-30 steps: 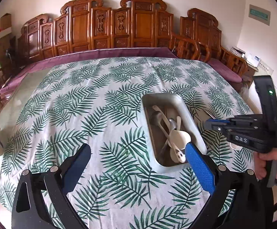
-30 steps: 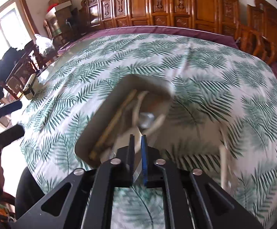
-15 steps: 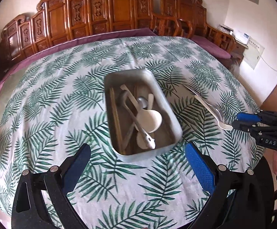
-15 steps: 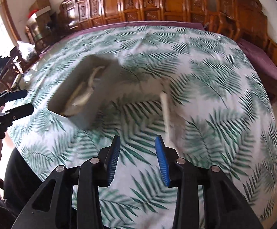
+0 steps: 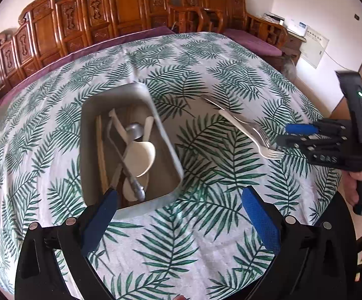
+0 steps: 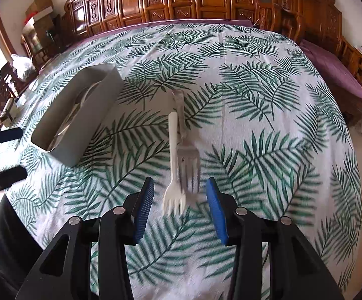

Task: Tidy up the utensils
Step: 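Move the open right gripper over the white and metal forks and grasp them, then grasp the white plastic fork with the left gripper while the right gripper holds the metal fork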

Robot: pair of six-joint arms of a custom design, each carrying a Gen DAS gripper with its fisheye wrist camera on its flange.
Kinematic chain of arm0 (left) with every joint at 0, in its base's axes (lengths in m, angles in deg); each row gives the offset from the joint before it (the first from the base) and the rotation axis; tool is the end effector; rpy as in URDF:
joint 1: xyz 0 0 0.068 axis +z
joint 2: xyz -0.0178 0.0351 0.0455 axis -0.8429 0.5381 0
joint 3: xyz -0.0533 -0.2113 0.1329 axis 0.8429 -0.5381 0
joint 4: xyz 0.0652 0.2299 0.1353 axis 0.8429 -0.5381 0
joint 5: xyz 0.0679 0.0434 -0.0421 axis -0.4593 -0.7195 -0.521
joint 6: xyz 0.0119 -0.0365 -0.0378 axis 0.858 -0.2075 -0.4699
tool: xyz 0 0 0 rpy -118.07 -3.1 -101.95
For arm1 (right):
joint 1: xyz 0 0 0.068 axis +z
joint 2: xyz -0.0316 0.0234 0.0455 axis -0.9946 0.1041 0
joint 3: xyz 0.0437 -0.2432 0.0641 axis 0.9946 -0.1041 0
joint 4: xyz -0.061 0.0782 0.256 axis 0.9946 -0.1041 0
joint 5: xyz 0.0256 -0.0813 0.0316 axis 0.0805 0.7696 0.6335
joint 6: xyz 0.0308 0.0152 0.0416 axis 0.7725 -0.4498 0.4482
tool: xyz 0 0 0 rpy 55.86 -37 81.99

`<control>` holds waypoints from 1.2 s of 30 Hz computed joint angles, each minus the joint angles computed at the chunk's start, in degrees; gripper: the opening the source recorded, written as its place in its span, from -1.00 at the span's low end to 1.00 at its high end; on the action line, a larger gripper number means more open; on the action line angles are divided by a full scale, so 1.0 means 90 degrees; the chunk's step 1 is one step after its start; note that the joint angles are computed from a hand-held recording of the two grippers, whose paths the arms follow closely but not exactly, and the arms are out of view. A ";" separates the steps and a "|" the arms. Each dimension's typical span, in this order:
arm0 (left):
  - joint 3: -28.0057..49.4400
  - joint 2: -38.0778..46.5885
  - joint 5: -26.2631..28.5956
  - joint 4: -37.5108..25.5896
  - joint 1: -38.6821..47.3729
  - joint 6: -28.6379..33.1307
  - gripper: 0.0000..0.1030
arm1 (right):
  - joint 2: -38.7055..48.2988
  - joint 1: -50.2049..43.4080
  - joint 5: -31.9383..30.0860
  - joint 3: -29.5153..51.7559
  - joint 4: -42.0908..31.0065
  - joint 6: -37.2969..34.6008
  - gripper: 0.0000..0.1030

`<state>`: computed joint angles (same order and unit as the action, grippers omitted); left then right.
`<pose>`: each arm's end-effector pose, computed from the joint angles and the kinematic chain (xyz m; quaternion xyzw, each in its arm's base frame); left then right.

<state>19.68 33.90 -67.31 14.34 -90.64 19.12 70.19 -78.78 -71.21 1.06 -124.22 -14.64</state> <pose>0.1999 -0.1229 0.3212 0.0802 0.9552 -0.0421 0.2817 0.3096 0.0386 0.2857 -0.2215 0.9390 0.1163 0.2359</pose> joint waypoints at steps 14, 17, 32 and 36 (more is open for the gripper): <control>0.0322 0.0641 0.0332 0.0296 -0.0302 -0.0146 0.85 | 0.2428 0.0285 0.0076 0.2261 -0.0577 -0.0225 -0.50; 0.0366 0.0710 0.0302 0.0294 -0.0361 -0.0203 0.85 | 0.2601 0.0405 0.0166 0.2421 -0.0692 -0.0393 -0.50; 0.0436 0.1012 0.0355 0.0508 -0.0614 -0.0337 0.85 | 0.2619 0.0279 0.0867 0.2301 -0.0571 -0.0567 -0.84; 0.0549 0.1213 0.0383 0.0634 -0.0745 -0.0421 0.85 | 0.2121 -0.0164 0.0597 0.1790 -0.0441 -0.0680 -0.84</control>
<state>24.62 44.81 -63.86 20.05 -97.34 15.33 89.28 -80.26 -65.84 17.17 -128.18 -20.76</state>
